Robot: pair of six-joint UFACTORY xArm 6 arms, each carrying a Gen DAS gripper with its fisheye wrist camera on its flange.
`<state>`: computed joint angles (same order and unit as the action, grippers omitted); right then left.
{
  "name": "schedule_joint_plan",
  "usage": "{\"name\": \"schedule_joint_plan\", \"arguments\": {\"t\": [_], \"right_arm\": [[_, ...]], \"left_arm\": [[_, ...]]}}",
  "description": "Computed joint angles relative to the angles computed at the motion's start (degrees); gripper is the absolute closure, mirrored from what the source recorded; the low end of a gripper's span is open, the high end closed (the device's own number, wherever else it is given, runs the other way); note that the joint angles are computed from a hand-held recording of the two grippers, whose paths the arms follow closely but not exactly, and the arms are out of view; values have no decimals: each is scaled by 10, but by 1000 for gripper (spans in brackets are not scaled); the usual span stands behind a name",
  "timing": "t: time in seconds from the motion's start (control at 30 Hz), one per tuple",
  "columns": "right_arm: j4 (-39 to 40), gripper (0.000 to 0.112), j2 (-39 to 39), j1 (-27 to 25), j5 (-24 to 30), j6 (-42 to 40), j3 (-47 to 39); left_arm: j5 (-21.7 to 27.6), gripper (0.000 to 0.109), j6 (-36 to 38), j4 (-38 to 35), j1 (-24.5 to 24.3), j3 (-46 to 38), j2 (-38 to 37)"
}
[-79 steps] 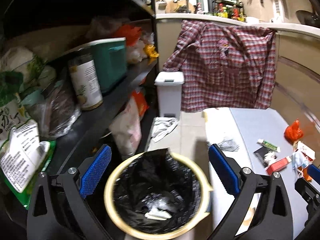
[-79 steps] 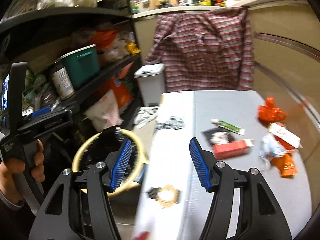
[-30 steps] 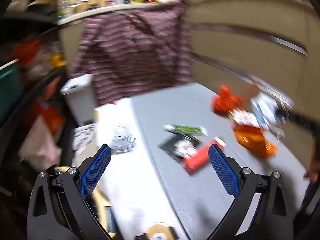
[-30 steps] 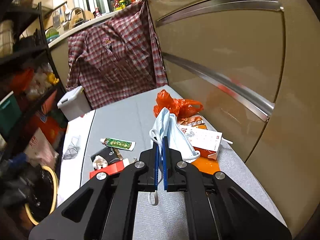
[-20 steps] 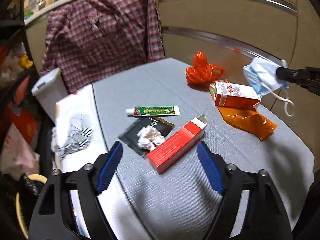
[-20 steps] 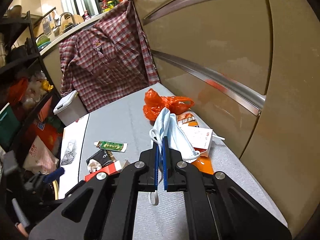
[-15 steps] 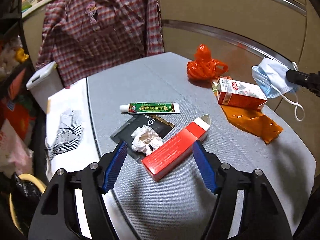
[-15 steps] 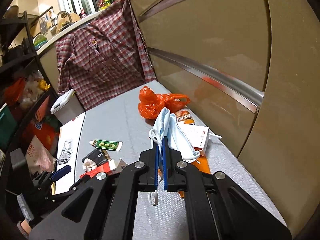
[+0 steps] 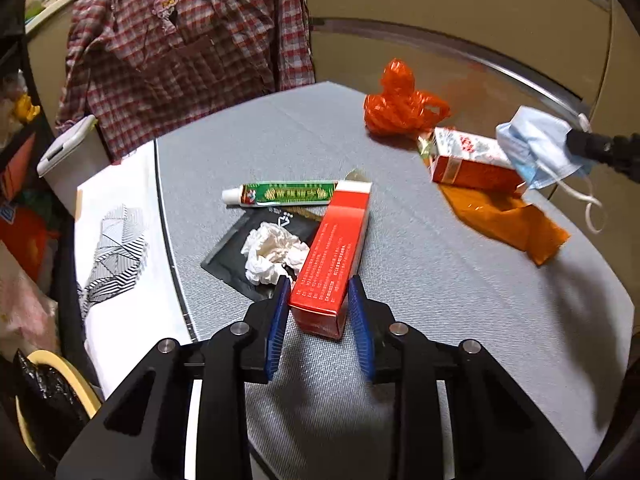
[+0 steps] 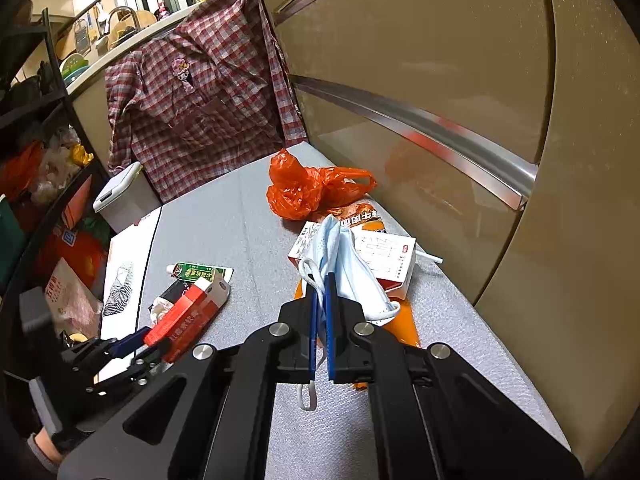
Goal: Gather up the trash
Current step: 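Grasp the red box with the left tool while the right tool holds the mask, then carry the mask and red box over the bin and open both tools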
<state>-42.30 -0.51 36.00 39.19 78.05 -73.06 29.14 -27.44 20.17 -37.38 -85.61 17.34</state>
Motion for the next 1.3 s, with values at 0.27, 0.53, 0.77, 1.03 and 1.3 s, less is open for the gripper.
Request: {"name": "schedule_joint_plan", "arguments": {"t": [0.27, 0.53, 0.77, 1.03, 1.3], "right_arm": [[-11, 108, -12, 10, -4, 5, 4], [-39, 108, -28, 38, -19, 14, -5], [-12, 108, -3, 70, -38, -7, -50], [16, 108, 57, 124, -40, -40, -132], [56, 108, 141, 177, -28, -109, -245]], "left_arm": [[-8, 81, -27, 19, -3, 44, -68], [3, 82, -91, 86, -5, 99, -171], [40, 82, -153, 144, -9, 152, -267], [95, 82, -184, 199, -6, 203, -371], [154, 82, -214, 224, 17, 251, -453]]}}
